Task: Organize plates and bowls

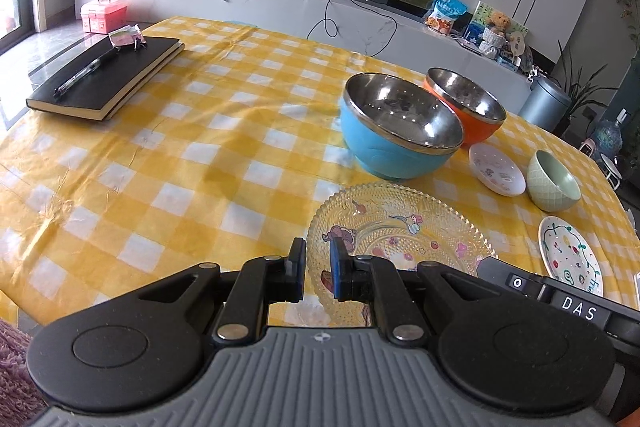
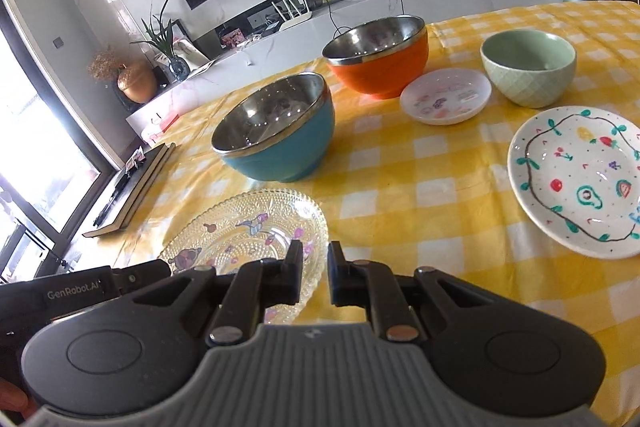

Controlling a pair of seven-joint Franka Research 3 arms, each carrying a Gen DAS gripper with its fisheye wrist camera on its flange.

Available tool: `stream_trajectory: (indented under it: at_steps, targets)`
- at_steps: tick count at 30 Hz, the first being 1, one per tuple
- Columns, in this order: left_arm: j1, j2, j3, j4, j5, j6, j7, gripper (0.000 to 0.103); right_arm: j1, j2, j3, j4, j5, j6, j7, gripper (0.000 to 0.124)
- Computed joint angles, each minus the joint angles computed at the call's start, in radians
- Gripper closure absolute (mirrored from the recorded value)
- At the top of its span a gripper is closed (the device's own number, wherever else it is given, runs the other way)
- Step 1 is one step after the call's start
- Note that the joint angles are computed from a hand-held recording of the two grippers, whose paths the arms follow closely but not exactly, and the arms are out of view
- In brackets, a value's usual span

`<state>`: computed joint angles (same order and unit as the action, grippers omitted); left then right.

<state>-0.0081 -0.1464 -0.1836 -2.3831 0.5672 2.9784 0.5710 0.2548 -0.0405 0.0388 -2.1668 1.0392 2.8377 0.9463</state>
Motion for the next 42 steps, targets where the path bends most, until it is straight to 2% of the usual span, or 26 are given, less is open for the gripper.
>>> stream_trajectory:
  at_steps: [7,23,26,29,34,37,39,42]
  targets:
    - [-0.016,0.025,0.022,-0.008,-0.073,0.003,0.061,0.09,0.003,0.027,0.009,0.013,-0.027,0.012,0.004,0.113]
    - [-0.019,0.067,0.023,0.017,-0.046,-0.006,0.045,0.09,-0.009,0.068,0.023,0.031,-0.078,0.023,0.049,0.113]
    - [-0.011,0.071,0.018,0.027,0.002,-0.014,0.001,0.09,-0.013,0.074,0.023,0.032,-0.109,0.011,0.073,0.112]
    - [-0.008,0.073,0.016,0.035,0.051,-0.03,-0.045,0.09,-0.014,0.072,0.027,0.031,-0.095,0.007,0.042,0.11]
    - [-0.01,0.07,0.024,0.03,0.058,-0.011,-0.06,0.086,-0.016,0.07,0.028,0.033,-0.06,-0.008,0.007,0.103]
    - [0.015,0.062,0.01,0.036,0.172,-0.006,-0.158,0.082,-0.016,0.061,0.027,0.032,-0.029,-0.013,-0.02,0.095]
    - [0.03,0.057,0.003,0.042,0.263,-0.001,-0.239,0.078,-0.01,0.052,0.03,0.024,-0.024,0.014,-0.048,0.094]
    - [0.035,0.049,0.006,0.042,0.312,0.019,-0.287,0.074,0.0,0.038,0.03,0.016,0.007,0.042,-0.113,0.09]
